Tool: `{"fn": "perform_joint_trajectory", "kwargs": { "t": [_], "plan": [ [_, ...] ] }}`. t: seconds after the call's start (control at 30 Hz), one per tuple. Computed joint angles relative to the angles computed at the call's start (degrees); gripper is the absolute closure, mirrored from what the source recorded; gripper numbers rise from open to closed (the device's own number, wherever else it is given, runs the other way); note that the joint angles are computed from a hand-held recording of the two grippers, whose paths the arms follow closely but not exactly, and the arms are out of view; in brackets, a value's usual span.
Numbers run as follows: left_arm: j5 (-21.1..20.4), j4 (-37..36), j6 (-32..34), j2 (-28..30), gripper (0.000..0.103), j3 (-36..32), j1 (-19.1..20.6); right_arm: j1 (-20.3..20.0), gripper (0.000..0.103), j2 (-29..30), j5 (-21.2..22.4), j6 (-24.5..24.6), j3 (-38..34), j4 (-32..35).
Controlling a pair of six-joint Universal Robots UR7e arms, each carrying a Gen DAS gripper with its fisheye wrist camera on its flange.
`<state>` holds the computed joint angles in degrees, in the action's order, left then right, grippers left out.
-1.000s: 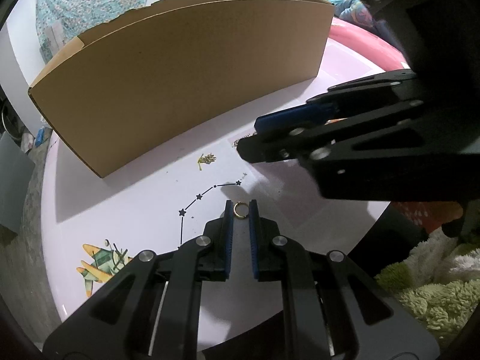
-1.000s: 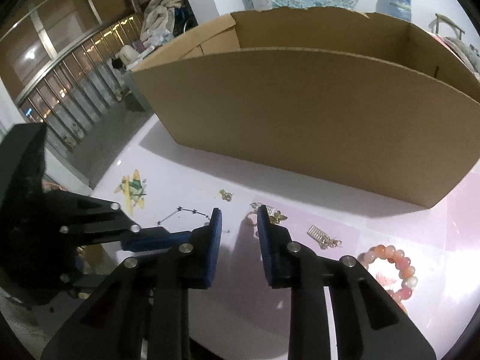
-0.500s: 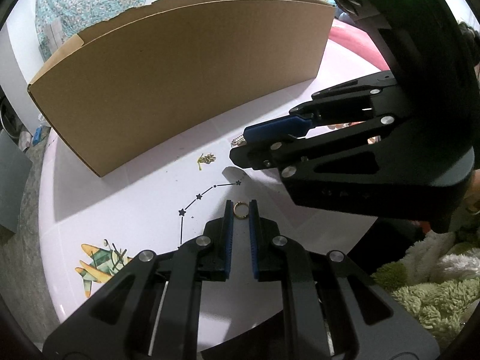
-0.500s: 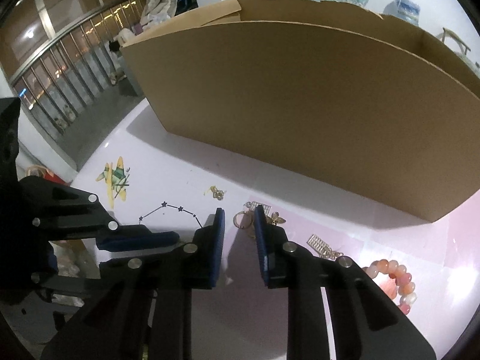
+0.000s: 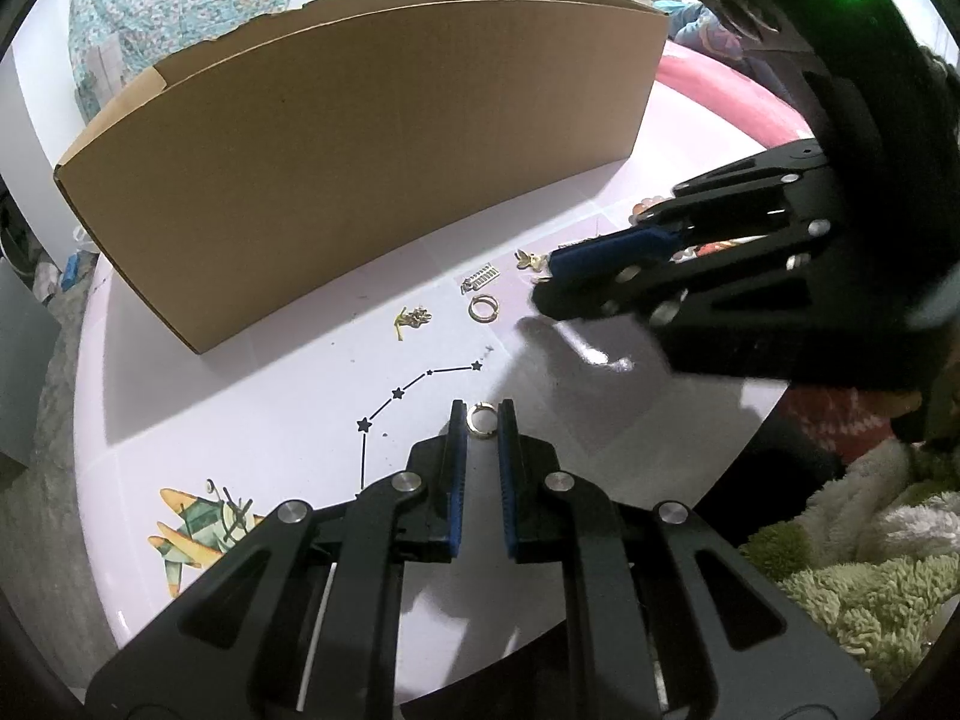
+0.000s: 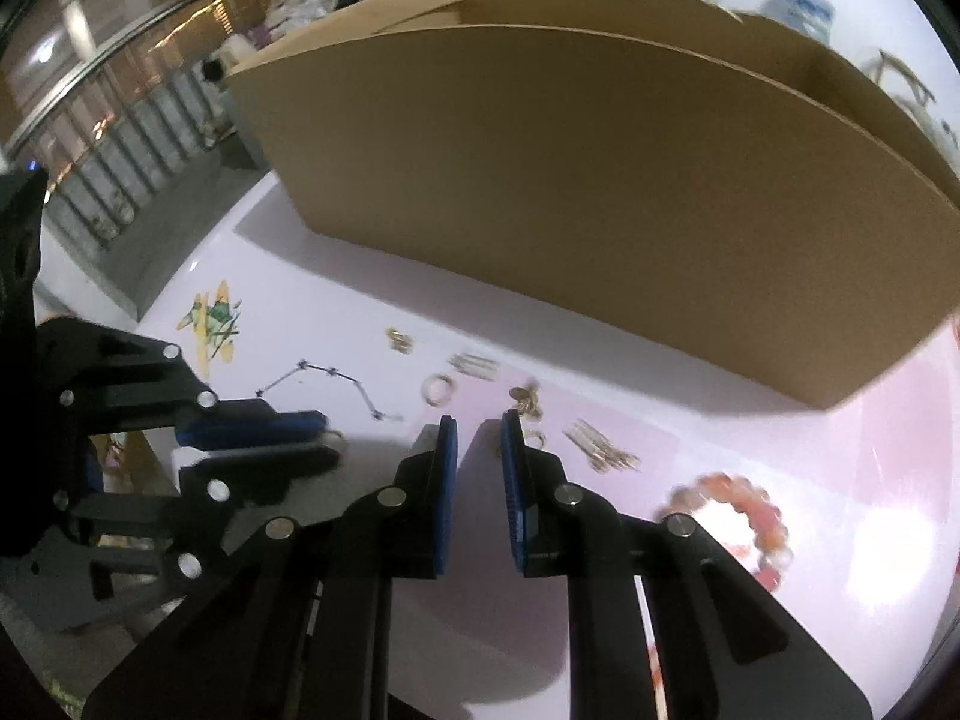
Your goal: Organize jewelry
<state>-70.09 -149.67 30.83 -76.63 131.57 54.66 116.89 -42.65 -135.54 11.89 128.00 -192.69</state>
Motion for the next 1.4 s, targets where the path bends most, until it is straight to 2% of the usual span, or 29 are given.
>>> {"fn": "perform_joint_trajectory", "kwargs": {
  "t": [0.07, 0.2, 0.47, 0.67, 1.0, 1.07, 1.4],
  "plan": [
    [0.01, 0.11, -0.05, 0.02, 0.094, -0.06, -0.12, -0.19, 0.088, -0.98, 0.54, 0.64, 0.92, -0.35],
    [0.10, 0.13, -0.10, 0.05, 0.094, -0.10, -0.20, 0.37, 0.087, -0.60, 2.56, -2.18, 0.52, -3.45],
    [0.21, -0.55, -0.17, 0.30, 0.094, 0.12, -0.23, 0.65, 0.087, 2.70, 0.16, -5.57, -2.60, -2.27],
    [0.32, -1.20, 0.08, 0.57, 0.094, 0.42, -0.11, 1.75, 0.087, 2.66, -2.23, -7.42, -3.08, -0.34],
    [0.22, -0.74, 0.45, 0.13, 0.094, 0.25, 0.16, 1.78, 0.087, 1.75, -1.88, -7.92, -3.27, 1.72],
    [0.21, -0.81, 0.42, 0.15, 0.094, 0.23, 0.16, 1.26, 0.092, 4.06, -1.75, -8.67, -5.55, 1.03],
    [-0.12, -0.90, 0.77, -0.05, 0.094, -0.01, 0.53, 0.12, 0.092, 3.36, 1.59, -7.37, -4.08, -1.92]
  ]
}}
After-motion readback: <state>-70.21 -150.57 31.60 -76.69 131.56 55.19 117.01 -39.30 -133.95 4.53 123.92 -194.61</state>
